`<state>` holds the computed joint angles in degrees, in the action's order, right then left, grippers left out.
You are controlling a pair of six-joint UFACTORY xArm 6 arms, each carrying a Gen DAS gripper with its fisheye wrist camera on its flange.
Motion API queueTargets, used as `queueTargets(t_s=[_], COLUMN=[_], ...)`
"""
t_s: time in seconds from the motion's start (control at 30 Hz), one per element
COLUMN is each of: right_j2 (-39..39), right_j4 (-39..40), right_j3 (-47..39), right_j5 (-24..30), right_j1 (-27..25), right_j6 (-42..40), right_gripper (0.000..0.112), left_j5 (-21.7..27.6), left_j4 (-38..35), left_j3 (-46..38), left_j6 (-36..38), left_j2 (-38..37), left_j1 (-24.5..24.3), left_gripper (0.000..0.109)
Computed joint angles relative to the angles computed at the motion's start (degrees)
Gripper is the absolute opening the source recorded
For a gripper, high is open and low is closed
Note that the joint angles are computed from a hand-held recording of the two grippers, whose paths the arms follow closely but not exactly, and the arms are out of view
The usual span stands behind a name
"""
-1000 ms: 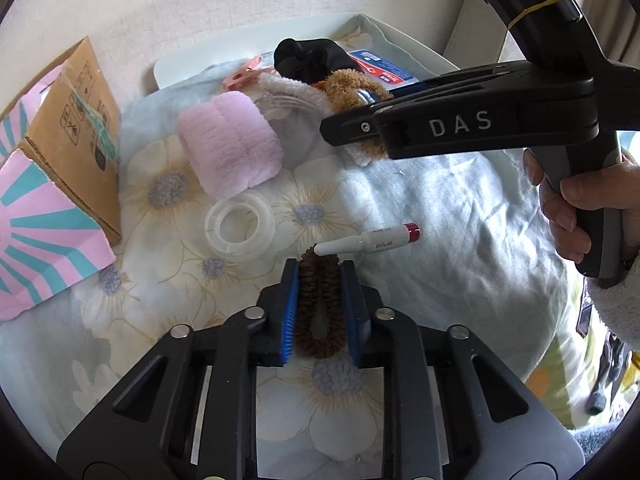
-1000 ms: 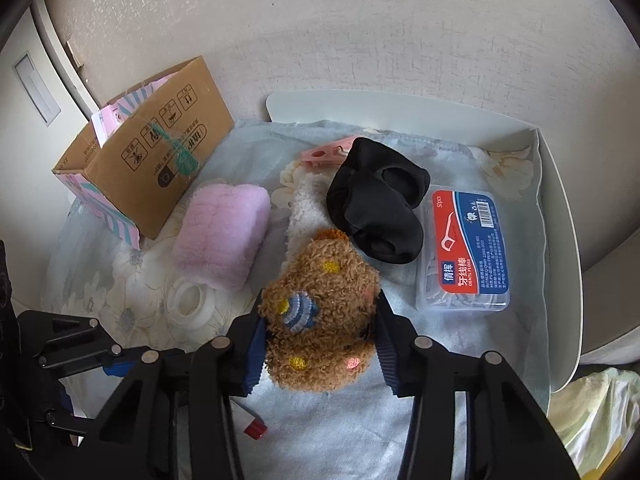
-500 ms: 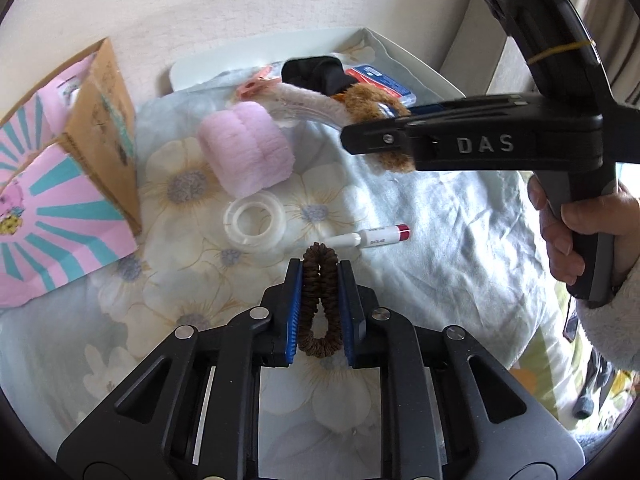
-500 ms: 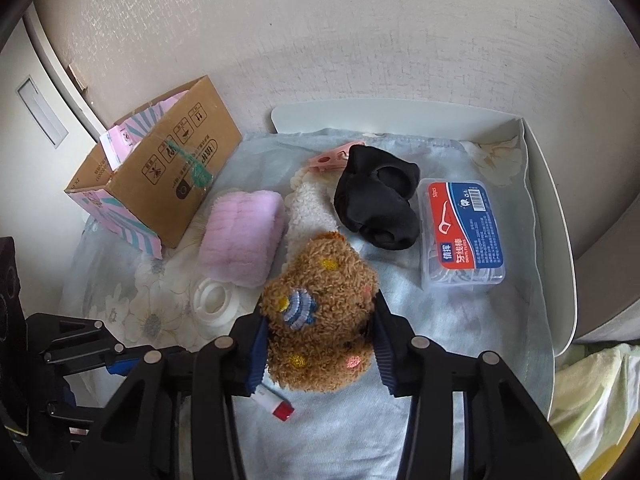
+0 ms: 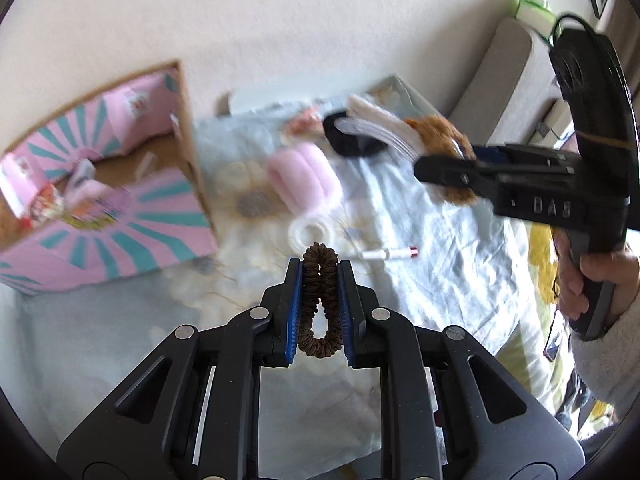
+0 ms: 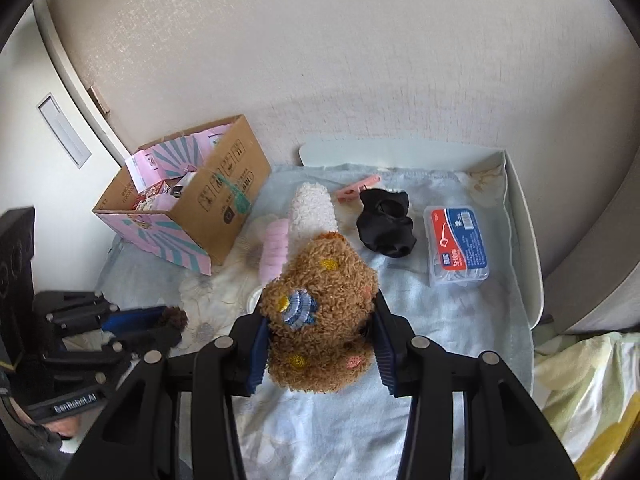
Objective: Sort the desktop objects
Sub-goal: 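Carry the hair tie and teddy bear into the box and open both tools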
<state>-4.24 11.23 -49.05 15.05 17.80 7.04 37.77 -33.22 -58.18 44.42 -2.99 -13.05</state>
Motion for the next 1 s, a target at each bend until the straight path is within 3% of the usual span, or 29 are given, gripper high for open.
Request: queueTargets(t_s=[0.2, 0.37, 0.73, 1.0], right_j2=[-0.87, 2.85, 19.18, 32.86], right_j4=[-7.91, -12.45, -8.38, -6.58], right_j3=[-4.86, -12.80, -36.25, -54.66], right_j5=[4.34, 6.73, 10.72, 20.99], right_j1=[1.94, 4.36, 9.51, 11.59], right_j6=[4.93, 6.40, -0.60, -1.10], right_gripper=[0.042, 0.042, 0.042, 0.042], left_j5=[2.42, 4.70, 6.48, 10.41], left_j4=[0.10, 0.24, -1.61, 1.11], left_j3=[-6.43, -13.36, -26.15, -36.56], left_j6=[0.34, -1.00, 1.67, -0.61], left_j2=[0.45, 3.63, 12.27, 22.47], left_j1=[4.00, 8.11, 16.09, 20.12], left_gripper=[0.015, 0.015, 0.015, 0.015])
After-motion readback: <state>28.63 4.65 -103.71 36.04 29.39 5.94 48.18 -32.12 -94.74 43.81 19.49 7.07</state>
